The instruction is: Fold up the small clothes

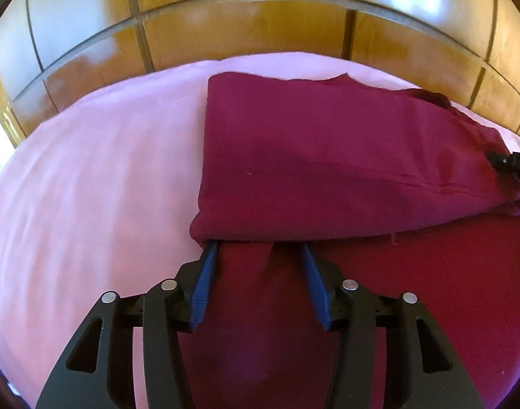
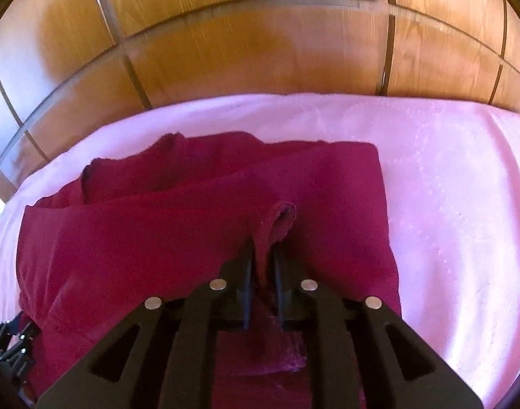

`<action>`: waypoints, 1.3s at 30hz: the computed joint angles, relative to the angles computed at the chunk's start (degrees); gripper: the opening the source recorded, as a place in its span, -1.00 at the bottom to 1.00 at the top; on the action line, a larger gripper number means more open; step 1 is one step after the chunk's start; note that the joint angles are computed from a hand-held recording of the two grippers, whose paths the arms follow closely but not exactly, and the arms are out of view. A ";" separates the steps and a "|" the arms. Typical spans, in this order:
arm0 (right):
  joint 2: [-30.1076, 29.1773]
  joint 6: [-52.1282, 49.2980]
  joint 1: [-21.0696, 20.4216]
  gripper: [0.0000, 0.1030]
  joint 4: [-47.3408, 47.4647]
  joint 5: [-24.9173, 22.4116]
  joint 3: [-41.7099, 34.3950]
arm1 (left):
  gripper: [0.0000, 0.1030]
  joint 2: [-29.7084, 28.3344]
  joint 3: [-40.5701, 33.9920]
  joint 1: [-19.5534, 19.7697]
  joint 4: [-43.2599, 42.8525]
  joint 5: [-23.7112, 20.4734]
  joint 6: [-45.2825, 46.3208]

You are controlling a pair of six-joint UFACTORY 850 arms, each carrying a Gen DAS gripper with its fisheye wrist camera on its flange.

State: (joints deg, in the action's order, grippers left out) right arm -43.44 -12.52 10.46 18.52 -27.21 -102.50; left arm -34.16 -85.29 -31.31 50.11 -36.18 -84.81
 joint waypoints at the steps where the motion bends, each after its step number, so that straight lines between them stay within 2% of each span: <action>1: 1.55 -2.15 -0.35 -0.05 3.28 0.38 1.82 | 0.10 0.85 1.13 -0.09 0.55 0.50 -1.36; 2: 3.15 -4.82 -0.64 0.36 6.95 1.45 3.95 | 0.10 1.95 2.66 -0.19 1.37 1.14 -3.26; 3: 5.84 -8.92 -0.96 0.38 11.51 2.98 7.50 | 0.10 3.73 5.07 -0.34 2.55 2.17 -5.89; 6: 10.89 -17.27 -1.53 0.37 18.33 1.92 14.45 | 0.10 7.25 9.66 -1.74 6.48 3.08 -12.26; 8: 14.37 -19.13 -1.98 0.47 18.73 1.14 19.40 | 0.10 10.56 13.69 -2.85 9.08 4.51 -15.80; 10: 17.09 -20.94 -2.52 0.48 19.90 0.57 23.28 | 0.10 13.69 17.72 -3.87 11.49 5.96 -19.64; 15: 26.03 -22.46 -5.08 0.49 17.91 3.00 34.13 | 0.10 21.03 26.97 -7.06 14.92 8.39 -26.10; 18: 29.72 -23.57 -7.54 0.48 18.28 1.40 38.90 | -0.06 24.43 31.50 -8.58 15.90 10.66 -29.88; 22: 34.11 -28.47 -11.16 0.17 22.13 -4.68 44.70 | -0.19 26.39 34.89 -11.27 12.46 11.20 -29.24; 25: 37.66 -30.92 -13.00 0.03 23.76 -8.30 48.69 | -0.20 27.32 36.41 -12.87 10.69 11.16 -28.69; 26: 38.37 -30.90 -13.42 -0.11 23.90 -9.74 49.60 | -0.26 27.56 36.82 -13.30 10.46 11.23 -29.02; 27: 38.81 -31.06 -13.46 -0.18 23.99 -10.36 50.26 | -0.45 27.61 36.97 -13.48 10.13 11.44 -29.01; 28: 39.41 -31.14 -13.25 -0.33 23.57 -10.62 51.12 | -0.60 27.56 36.99 -13.56 9.81 11.70 -28.77; 30: 39.80 -31.25 -12.78 -0.53 23.51 -11.23 51.57 | -0.85 27.67 36.76 -13.76 9.66 11.27 -28.30; 32: 39.86 -32.83 -12.43 -0.80 23.94 -12.84 51.22 | -0.89 29.00 37.35 -14.21 9.83 11.46 -28.20; 36: 41.08 -37.77 -12.48 -0.84 27.06 -16.33 49.34 | -0.94 32.96 38.96 -15.08 14.60 11.46 -31.54; 39: 40.90 -41.08 -13.49 -0.84 32.91 -18.49 47.45 | -0.94 35.01 39.39 -13.55 19.69 13.91 -36.84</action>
